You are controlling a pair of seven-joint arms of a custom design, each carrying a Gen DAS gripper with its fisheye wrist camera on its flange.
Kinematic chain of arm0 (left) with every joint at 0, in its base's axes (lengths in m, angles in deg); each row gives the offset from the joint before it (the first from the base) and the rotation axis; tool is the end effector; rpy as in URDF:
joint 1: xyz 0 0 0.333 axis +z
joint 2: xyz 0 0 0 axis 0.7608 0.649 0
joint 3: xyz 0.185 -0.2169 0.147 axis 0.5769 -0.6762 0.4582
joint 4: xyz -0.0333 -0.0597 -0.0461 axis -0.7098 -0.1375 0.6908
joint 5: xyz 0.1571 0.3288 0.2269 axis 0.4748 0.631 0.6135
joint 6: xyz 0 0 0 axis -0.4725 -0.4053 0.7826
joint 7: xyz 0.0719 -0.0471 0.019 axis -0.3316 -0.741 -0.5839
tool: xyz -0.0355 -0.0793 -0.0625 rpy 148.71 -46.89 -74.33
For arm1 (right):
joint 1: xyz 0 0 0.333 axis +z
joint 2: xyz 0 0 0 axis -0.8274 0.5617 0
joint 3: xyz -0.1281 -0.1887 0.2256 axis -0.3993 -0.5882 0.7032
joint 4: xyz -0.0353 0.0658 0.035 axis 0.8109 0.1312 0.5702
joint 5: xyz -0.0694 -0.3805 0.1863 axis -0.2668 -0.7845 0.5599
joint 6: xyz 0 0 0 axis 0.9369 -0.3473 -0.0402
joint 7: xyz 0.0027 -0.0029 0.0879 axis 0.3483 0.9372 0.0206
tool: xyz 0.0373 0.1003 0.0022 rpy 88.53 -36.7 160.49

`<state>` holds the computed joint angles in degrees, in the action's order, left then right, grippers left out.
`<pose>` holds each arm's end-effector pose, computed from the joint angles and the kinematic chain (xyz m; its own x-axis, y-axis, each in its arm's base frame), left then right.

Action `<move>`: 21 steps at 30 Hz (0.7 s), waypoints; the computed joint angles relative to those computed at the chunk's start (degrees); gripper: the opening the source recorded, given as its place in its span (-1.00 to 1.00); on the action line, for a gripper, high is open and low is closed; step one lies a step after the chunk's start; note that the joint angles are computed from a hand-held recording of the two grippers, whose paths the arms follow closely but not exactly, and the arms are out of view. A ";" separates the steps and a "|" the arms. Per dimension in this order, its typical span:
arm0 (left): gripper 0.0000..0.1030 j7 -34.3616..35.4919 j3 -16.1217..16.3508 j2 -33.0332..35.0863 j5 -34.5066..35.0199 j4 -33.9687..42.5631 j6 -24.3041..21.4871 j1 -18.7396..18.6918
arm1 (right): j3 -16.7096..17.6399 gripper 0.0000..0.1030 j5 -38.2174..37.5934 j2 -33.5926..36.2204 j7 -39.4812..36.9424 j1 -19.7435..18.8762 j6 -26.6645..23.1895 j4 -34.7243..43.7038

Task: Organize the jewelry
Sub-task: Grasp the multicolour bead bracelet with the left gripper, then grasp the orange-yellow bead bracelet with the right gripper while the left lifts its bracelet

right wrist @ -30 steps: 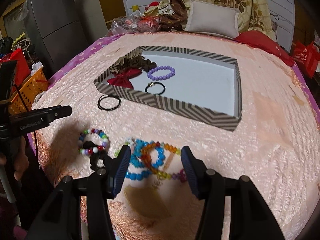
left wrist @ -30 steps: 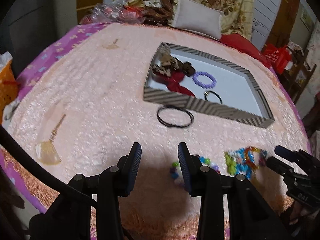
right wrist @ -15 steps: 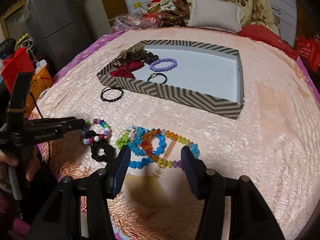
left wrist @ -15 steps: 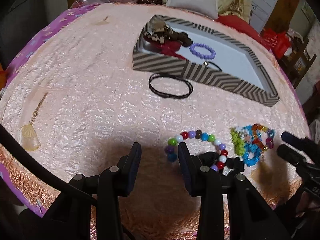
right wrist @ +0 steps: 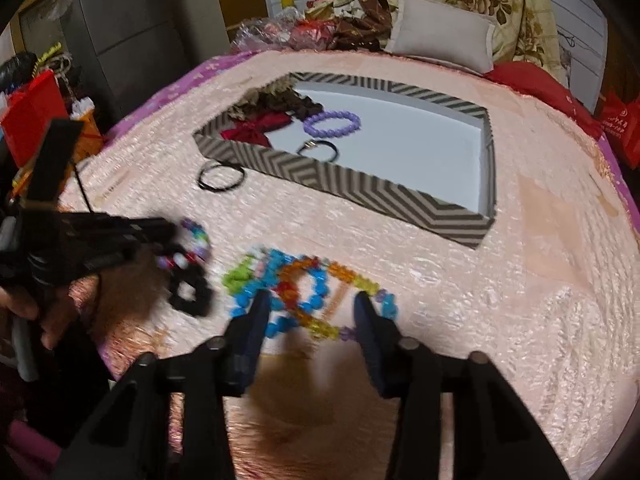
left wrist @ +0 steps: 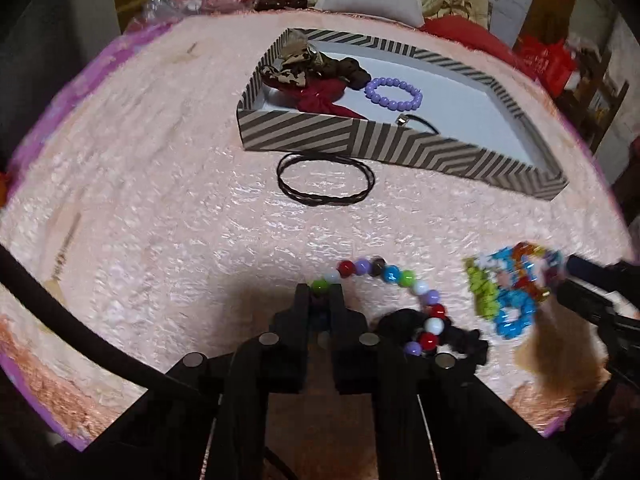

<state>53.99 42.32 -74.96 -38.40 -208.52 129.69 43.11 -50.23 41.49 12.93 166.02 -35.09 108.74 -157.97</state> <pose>0.5382 -0.1496 0.5126 -0.3287 -0.9339 0.1407 -0.8559 0.2316 -0.4625 0.4155 0.1868 0.5447 0.1406 -0.9856 -0.0944 -0.8255 -0.0640 -0.5608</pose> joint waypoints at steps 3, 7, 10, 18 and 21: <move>-1.00 1.18 0.72 -1.04 -2.26 0.03 -0.06 -0.25 | 0.49 -0.31 -1.99 0.00 1.37 -2.09 -0.70 -0.21; -1.00 3.88 1.71 -2.19 -6.24 1.03 -0.55 -0.72 | 0.22 -0.30 -3.75 1.53 1.15 -3.31 -2.15 0.64; -1.00 4.88 2.08 -2.73 -8.27 1.74 -1.06 -0.81 | -0.28 -0.30 -3.57 2.96 0.59 -3.34 -2.65 1.25; -1.00 5.58 2.37 -4.68 -9.97 2.26 -1.42 -0.42 | -0.45 -0.83 -2.55 2.71 0.49 -2.82 1.17 -0.05; -1.00 5.92 2.40 -5.06 -10.02 2.65 -1.25 -0.39 | 0.15 -0.83 -3.35 0.98 1.31 -3.23 1.97 -0.01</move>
<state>59.91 44.72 -80.02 -48.42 -205.87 128.44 42.72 -50.09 38.14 13.90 167.34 -38.33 110.71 -157.98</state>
